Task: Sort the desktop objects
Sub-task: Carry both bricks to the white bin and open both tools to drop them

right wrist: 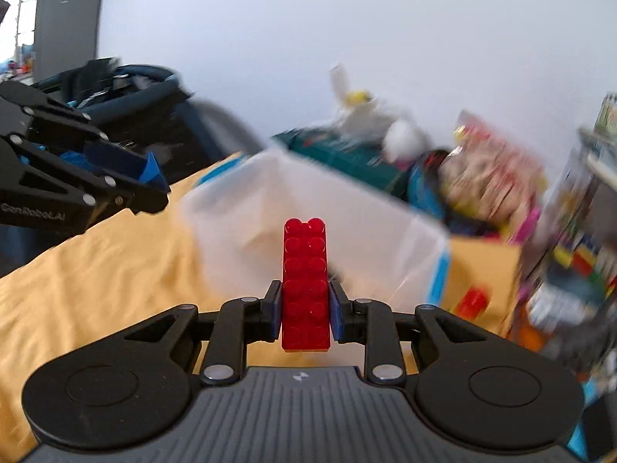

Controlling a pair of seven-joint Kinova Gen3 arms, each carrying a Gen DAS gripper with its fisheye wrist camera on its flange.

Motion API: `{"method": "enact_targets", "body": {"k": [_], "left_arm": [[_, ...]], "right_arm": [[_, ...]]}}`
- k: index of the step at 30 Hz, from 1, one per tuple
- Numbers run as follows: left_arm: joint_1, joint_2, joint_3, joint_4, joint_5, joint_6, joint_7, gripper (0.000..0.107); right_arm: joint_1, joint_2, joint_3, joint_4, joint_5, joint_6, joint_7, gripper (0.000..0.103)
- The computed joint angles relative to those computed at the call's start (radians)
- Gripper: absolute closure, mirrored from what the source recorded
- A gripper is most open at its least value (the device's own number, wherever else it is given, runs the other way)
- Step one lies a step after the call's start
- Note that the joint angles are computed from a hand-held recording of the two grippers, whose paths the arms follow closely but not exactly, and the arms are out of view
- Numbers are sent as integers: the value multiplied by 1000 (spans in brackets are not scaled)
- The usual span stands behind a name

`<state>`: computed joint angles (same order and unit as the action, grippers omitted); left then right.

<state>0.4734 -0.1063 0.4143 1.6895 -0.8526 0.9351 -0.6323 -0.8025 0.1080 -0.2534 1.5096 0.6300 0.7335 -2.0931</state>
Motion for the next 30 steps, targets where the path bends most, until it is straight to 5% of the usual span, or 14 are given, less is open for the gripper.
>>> {"method": "enact_targets", "body": {"k": [4, 7, 12, 22, 30], "left_arm": [[-11, 118, -58, -107, -16, -28, -12, 73], [-10, 195, -114, -168, 66, -27, -85, 73], [-14, 281, -180, -220, 229, 18, -191, 73], [46, 216, -245, -182, 246, -13, -168, 58], [95, 75, -131, -50, 97, 35, 16, 43]], "right_arm": [[72, 106, -22, -138, -48, 10, 18, 76], [7, 171, 82, -220, -96, 38, 50, 76], [2, 273, 130, -335, -166, 123, 94, 76], [-22, 268, 169, -316, -195, 116, 90, 65], [-43, 161, 157, -202, -117, 39, 23, 53]]}}
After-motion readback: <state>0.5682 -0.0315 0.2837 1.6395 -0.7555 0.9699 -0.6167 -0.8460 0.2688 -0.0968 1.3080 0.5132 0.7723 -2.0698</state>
